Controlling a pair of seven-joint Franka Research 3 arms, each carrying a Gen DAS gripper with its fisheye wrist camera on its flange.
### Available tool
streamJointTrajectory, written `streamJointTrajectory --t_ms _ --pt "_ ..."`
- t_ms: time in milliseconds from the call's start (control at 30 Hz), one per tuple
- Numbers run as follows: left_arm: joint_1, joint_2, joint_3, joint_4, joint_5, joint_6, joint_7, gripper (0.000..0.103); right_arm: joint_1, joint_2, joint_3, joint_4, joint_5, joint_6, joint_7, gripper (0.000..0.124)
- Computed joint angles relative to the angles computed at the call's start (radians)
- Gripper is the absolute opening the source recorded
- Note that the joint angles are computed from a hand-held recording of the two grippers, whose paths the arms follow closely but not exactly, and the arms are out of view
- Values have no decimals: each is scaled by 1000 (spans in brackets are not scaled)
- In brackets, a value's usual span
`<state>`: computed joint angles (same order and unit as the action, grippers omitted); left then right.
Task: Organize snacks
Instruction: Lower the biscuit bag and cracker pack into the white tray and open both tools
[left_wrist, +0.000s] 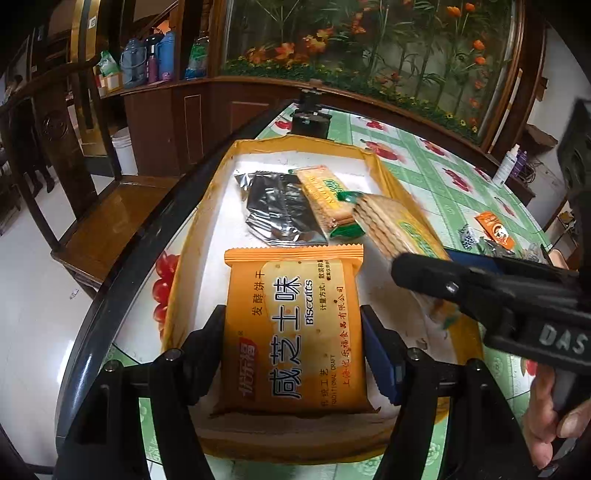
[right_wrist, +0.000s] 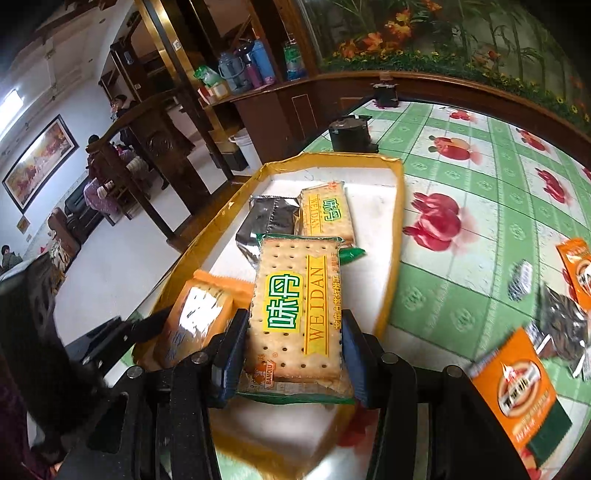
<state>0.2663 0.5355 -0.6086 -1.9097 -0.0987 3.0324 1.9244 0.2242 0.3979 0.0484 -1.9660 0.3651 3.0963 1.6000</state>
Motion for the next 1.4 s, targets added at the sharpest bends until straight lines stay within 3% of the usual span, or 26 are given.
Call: streamJointTrajectory --t_ms 267,500,633,1167,1400 --pt "-93 2 102 20 53 -5 -57 69 54 66 -68 83 -60 -68 57 52" --pt "-123 -3 137 18 88 0 -97 69 147 90 -173 105 -175 -76 152 52" --pt "-158 -9 176 20 117 0 -129 69 168 96 -199 106 -221 -71 188 52" --pt "-173 -13 194 15 168 6 -170 69 243 110 -288 107 -352 -70 294 53" --pt "-170 -12 192 16 173 5 -173 69 243 110 -289 101 -371 -54 300 53"
